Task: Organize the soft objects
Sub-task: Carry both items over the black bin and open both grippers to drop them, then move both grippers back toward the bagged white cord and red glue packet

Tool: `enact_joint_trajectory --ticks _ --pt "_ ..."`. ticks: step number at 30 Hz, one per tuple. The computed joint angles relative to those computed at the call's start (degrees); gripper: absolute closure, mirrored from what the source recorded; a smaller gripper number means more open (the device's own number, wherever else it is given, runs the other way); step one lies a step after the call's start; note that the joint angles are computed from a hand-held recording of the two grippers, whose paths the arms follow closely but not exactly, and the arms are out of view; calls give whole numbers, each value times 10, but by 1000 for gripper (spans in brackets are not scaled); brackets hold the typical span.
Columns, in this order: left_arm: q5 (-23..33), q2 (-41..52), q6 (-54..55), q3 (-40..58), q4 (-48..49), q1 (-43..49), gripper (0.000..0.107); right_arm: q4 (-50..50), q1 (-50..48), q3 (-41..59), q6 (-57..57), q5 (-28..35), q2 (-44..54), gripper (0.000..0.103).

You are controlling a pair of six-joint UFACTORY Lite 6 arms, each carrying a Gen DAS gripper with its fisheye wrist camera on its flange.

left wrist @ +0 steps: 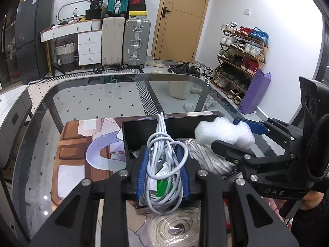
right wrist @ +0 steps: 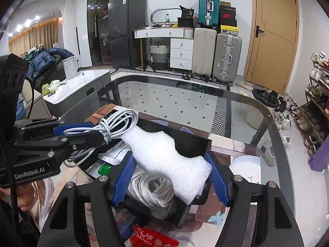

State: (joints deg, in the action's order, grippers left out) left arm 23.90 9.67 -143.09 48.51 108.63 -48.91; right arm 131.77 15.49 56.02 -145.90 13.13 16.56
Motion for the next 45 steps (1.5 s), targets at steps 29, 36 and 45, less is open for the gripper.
enact_joint_trajectory --ticks 29,36,45 --pt "128 -120 -27 -152 -76 -122 4 -139 -111 -217 157 93 -173 1" --pt "159 -94 -91 -172 -82 -166 4 -45 -102 -284 57 83 -180 1" --pt "141 5 -111 -119 -78 -179 4 4 -80 -286 15 67 -158 1"
